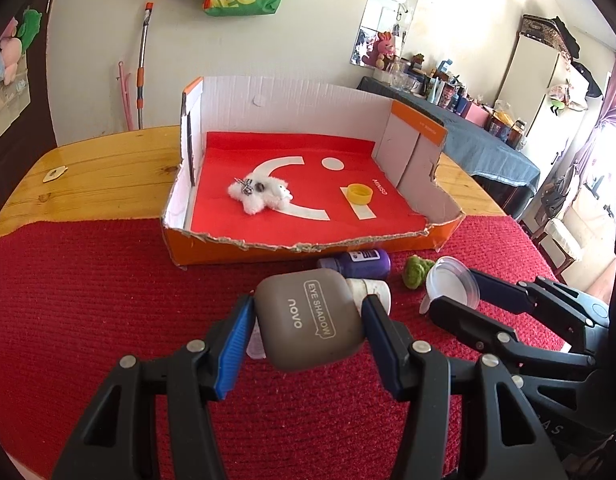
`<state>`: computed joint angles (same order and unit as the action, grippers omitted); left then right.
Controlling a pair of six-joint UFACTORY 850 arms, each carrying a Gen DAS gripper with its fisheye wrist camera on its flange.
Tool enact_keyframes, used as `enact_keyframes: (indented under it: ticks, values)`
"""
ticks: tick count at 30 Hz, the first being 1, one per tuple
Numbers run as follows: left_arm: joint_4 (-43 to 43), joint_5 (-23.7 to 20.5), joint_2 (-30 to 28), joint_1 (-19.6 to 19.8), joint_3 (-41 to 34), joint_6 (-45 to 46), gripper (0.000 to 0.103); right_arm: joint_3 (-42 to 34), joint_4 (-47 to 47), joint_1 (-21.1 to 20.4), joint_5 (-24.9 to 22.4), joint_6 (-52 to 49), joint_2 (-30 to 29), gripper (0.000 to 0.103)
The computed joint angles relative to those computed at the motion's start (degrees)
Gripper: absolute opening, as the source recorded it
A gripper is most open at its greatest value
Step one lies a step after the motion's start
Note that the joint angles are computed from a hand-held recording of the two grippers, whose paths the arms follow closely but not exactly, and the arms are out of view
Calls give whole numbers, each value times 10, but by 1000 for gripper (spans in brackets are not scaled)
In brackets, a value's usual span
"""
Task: Organize objects
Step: 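Carry the lid with the right tool while the left carries the grey case into the box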
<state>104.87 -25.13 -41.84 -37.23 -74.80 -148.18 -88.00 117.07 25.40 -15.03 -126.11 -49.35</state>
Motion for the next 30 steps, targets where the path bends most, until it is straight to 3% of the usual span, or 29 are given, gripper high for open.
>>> enact_keyframes:
  ticks: [5, 30]
  values:
    - [-9, 7, 0, 10, -12, 22, 57, -27, -55, -1, 8, 56, -9, 39]
    - [-128, 71, -45, 64, -110, 194, 57, -227, -526, -9, -12, 546, -108, 39]
